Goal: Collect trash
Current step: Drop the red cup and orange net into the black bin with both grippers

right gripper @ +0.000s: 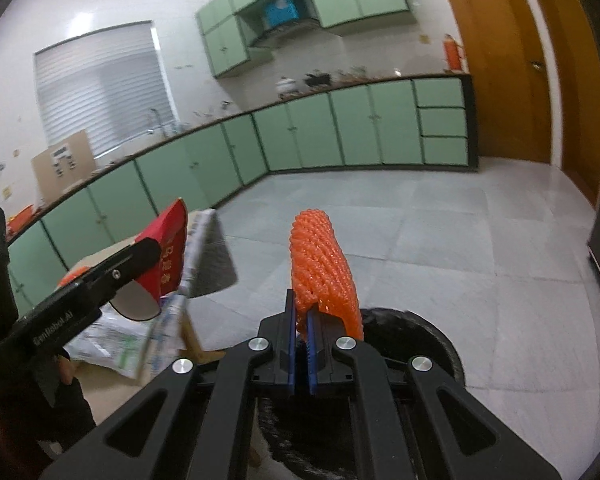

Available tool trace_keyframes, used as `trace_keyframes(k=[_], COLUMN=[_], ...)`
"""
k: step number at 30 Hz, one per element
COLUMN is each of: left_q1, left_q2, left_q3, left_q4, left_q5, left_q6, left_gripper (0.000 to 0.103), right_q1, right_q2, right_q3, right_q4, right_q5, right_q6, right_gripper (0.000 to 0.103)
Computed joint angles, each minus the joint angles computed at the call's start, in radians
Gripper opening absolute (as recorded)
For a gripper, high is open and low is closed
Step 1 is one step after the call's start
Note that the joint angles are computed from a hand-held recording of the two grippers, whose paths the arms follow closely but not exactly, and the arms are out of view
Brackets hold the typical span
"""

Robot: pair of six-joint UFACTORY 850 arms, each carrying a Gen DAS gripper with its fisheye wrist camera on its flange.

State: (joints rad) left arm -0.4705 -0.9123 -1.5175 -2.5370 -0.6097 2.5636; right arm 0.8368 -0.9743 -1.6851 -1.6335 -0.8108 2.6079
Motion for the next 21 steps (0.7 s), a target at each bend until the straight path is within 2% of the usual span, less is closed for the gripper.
trace_keyframes(k=[7, 9, 10, 13, 14, 16, 18, 20, 21], left_q1=[-0.034, -0.038, -0.039, -0.036, -0.034, -0.025, -0.030, -0.019, -0.013], left_q2=[-0.116, -0.129, -0.141, -0.158, -0.155, -0.126, -0.107, -0.067, -0.044], left_q3=[-0.167, -0.185, -0.204, -0.236, -0.235, -0.199, -0.178, -0.124, -0.093], left_q4=[0.085, 0.086, 0.094, 0.132, 0.138, 0.118, 0.078, 0.026, 0.000], left_q5=[0.093, 0.108, 0.119, 0.149, 0.151, 0.140, 0.135, 0.108, 0.091], left_q6=[-0.085, -0.089, -0.100, -0.136, -0.144, -0.131, -0.100, -0.044, -0.016], left_gripper=[0.044, 0.054, 0.055, 0.056, 0.056, 0.060, 0.066, 0.071, 0.074], right_q1=[-0.032, -0.039, -0.043, -0.048, -0.048, -0.043, -0.030, -0.022, -0.013], right_q2=[0.002, 0.001, 0.001, 0.006, 0.007, 0.009, 0.007, 0.007, 0.005], right_q3=[0.057, 0.063, 0.070, 0.087, 0.089, 0.091, 0.081, 0.070, 0.060], right_q4=[0.023, 0.024, 0.026, 0.028, 0.030, 0.043, 0.067, 0.077, 0.074], right_q5=[0.034, 0.046, 0.054, 0.057, 0.055, 0.036, 0.009, -0.011, -0.030], right_q6=[0.030, 0.051, 0.065, 0.092, 0.096, 0.091, 0.076, 0.065, 0.059], right_gripper=[0.009, 0.016, 0.024, 0.031, 0.041, 0.056, 0.064, 0.079, 0.082])
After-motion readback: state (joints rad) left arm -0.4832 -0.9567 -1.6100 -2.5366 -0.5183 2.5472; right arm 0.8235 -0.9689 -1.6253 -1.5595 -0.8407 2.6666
